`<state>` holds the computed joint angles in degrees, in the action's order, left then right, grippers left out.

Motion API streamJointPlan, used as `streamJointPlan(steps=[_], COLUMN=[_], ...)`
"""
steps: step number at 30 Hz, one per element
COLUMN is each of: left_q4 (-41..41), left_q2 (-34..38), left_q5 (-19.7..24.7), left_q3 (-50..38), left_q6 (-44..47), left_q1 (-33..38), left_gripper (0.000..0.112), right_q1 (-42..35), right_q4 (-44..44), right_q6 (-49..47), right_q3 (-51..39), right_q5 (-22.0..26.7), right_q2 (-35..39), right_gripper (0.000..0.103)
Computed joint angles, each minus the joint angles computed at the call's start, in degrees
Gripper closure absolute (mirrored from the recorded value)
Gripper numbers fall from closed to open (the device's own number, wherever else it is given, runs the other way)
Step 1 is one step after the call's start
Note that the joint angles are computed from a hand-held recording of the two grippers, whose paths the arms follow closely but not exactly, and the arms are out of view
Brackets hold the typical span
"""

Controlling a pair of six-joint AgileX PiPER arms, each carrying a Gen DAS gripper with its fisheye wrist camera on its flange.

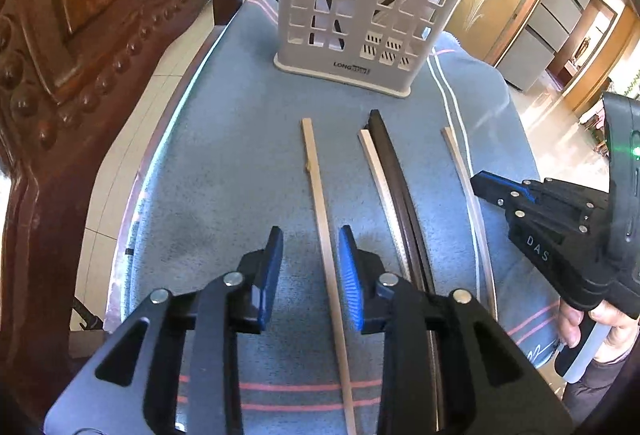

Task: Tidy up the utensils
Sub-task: 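Close the right gripper on a light wooden chopstick while the left hovers over another, then grasp a light chopstick with the left gripper while the right lifts its chopstick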

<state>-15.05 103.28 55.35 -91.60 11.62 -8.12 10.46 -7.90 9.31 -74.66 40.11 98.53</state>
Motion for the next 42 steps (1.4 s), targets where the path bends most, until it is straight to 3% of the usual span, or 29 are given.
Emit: streamJointPlan(steps=[7, 10, 15, 20, 24, 32, 37, 39, 40, 42], left_q4=[-3.06, -2.83, 1.28, 10.31, 12.18, 12.77, 13.16, 13.22, 13.2, 13.18], left_q2=[0.55, 1.71, 5.48, 8.62, 11.33, 13.05, 13.97, 15.02, 14.73, 13.84], left_q5=[1.71, 2.78, 5.6, 5.88, 7.41, 8.5, 9.4, 9.51, 8.89, 7.64], left_q3=[-1.55, -3.16, -8.2, -12.4, -16.68, -19.69, -21.67, -23.18, -22.62, -20.98], left_q6=[0.95, 0.55, -2.54, -7.5, -8.99, -9.23, -9.83, -9.97, -10.14, -10.2], left_q1=[2.45, 2.54, 0.27, -4.3, -5.55, -6.22, -6.46, -6.57, -6.65, -6.56], left_gripper=[0.077, 0.076, 0.077, 0.076, 0.076, 0.076, 0.076, 0.08, 0.086, 0.098], right_q1=[-4.69, -4.58, -3.01, -2.07, -1.52, -1.94, 1.64, 3.8, 3.91, 3.43], right_q4=[8.09, 6.93, 3.45, 3.91, 2.37, 8.87, 4.95, 0.13, 0.66, 3.68], right_q6=[-3.84, -3.27, -0.72, -0.43, 1.42, -0.34, 1.01, 4.1, 3.91, 1.97], right_q3=[-1.48, -1.82, -2.49, -6.03, -8.8, -11.99, -13.15, -10.94, -10.53, -9.73], right_q5=[1.73, 2.43, 3.64, 5.39, 6.22, 7.92, 10.4, 7.72, 7.17, 5.78], right_q2=[-1.24, -0.9, 0.43, 3.77, 5.8, 6.32, 8.01, 7.12, 6.93, 6.46], right_gripper=[0.096, 0.092, 0.076, 0.076, 0.076, 0.076, 0.073, 0.08, 0.094, 0.097])
